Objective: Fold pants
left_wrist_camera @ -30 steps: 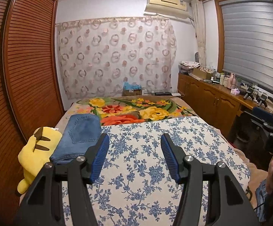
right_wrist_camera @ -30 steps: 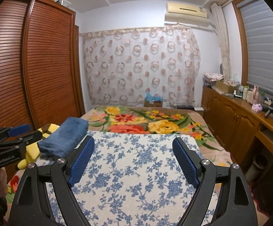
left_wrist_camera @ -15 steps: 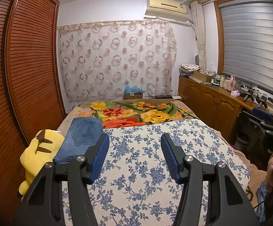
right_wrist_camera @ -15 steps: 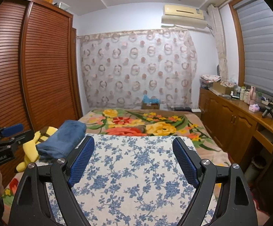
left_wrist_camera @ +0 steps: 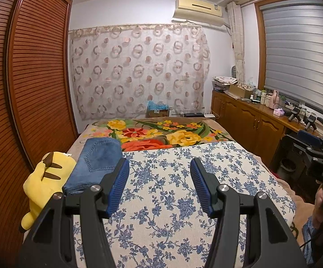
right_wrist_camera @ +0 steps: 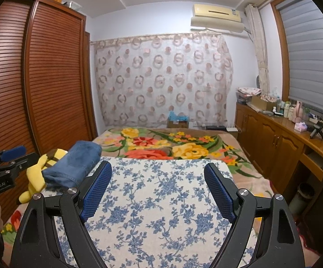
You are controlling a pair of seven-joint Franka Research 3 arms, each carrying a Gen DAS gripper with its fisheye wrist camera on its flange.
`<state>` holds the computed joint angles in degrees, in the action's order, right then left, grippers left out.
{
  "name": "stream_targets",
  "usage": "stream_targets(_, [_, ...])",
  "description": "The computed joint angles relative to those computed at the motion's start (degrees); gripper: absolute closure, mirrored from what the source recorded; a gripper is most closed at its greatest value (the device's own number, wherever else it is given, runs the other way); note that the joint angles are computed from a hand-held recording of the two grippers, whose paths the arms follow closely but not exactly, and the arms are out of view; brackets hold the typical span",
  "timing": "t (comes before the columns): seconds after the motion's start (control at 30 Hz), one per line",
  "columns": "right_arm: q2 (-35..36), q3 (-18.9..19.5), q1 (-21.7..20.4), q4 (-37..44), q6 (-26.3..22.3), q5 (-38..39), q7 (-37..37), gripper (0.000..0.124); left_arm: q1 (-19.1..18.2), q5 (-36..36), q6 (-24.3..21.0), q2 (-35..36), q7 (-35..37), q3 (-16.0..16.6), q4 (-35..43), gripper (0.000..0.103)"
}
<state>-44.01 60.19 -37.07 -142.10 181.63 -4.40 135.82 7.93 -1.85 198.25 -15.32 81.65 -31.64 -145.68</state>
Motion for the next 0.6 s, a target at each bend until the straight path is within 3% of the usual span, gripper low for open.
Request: stream_targets(0.6, [0.07,-0.19,0.04,0.09,-0.15,-0.29,0.13,0.037,-0.61,0.31,-0.01,-0.02,-0.09,0.73,-0.04,0.047])
